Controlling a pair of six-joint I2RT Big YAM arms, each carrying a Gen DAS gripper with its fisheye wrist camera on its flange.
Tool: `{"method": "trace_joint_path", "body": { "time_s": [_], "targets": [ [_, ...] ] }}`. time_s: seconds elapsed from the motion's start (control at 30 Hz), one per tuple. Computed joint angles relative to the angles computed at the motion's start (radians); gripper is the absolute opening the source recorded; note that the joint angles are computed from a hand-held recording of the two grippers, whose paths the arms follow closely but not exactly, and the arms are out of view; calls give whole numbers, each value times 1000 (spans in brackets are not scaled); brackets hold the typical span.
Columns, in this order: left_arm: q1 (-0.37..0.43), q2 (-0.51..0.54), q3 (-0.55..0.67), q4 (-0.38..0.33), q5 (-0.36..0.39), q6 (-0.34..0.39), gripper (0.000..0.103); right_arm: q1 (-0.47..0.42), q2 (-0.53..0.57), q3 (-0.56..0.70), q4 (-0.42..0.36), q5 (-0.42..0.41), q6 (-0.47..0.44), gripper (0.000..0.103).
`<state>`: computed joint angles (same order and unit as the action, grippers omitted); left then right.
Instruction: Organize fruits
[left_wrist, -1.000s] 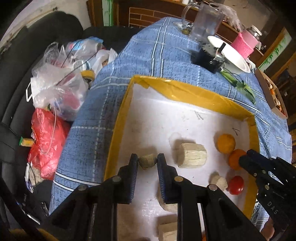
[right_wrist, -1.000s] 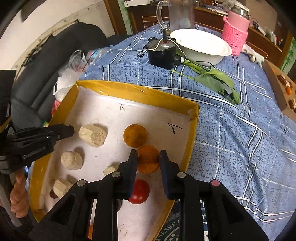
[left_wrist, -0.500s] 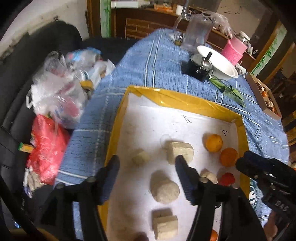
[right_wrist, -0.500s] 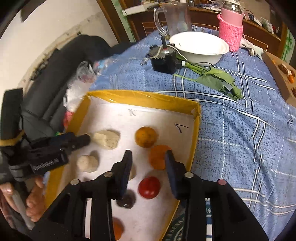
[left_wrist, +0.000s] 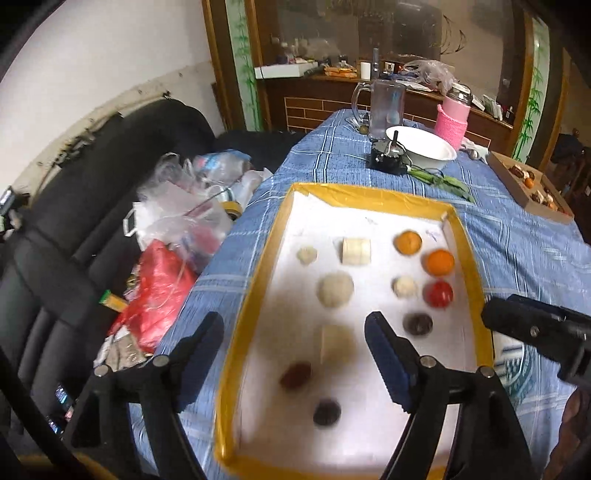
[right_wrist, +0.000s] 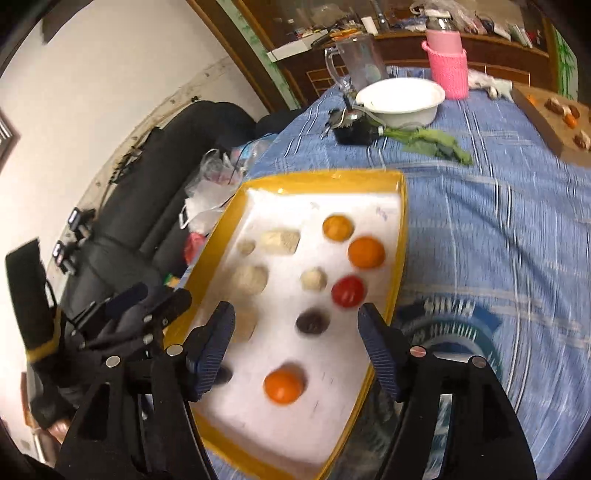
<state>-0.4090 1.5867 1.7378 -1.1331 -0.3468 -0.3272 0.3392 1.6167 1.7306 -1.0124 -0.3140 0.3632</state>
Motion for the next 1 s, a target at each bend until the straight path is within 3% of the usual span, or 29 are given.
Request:
{"method": "trace_joint_path", "body": {
  "time_s": [0.2,0.57,1.0],
  "targets": [
    [-55,-65,-72,-16,-71,-53,82,46,-61,-58,-41,108,-14,68],
    [-132,-173,-132,-40,-161,-75,86,105,-185,-141,-77,207,-10,69],
    [-144,-252,-198,-13,-164,-89,86,158,-223,-154,-75,303,25,69]
  ]
}}
